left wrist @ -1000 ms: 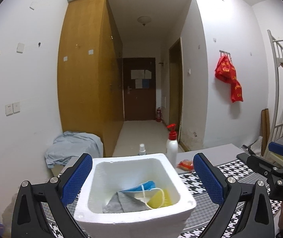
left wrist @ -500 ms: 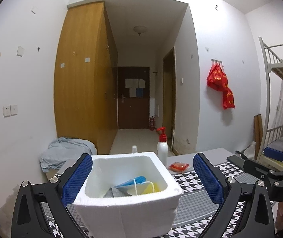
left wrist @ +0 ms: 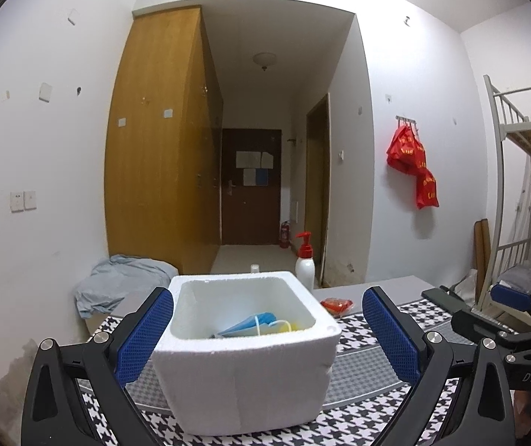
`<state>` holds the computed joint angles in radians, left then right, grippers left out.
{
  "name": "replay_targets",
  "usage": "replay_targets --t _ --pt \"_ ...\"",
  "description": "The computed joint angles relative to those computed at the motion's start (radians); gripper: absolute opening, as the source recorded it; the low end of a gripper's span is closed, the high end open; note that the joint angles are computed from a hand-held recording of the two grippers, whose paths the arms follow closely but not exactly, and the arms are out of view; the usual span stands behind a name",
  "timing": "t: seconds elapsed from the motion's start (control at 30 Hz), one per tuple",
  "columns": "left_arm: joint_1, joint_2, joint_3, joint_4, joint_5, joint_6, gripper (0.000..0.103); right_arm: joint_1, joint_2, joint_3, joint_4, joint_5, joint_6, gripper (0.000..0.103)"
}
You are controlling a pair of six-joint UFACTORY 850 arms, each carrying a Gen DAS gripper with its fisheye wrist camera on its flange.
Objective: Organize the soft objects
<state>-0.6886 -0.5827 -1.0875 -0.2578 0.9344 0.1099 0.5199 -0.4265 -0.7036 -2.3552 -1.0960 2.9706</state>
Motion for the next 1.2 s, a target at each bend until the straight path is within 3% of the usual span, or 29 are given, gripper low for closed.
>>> replay_targets --t 1.2 --pt "-0.037 0.012 0.166 -0.04 0.17 -0.003 0.102 0.134 -0.085 0.039 0.147 -0.151 0.027 0.103"
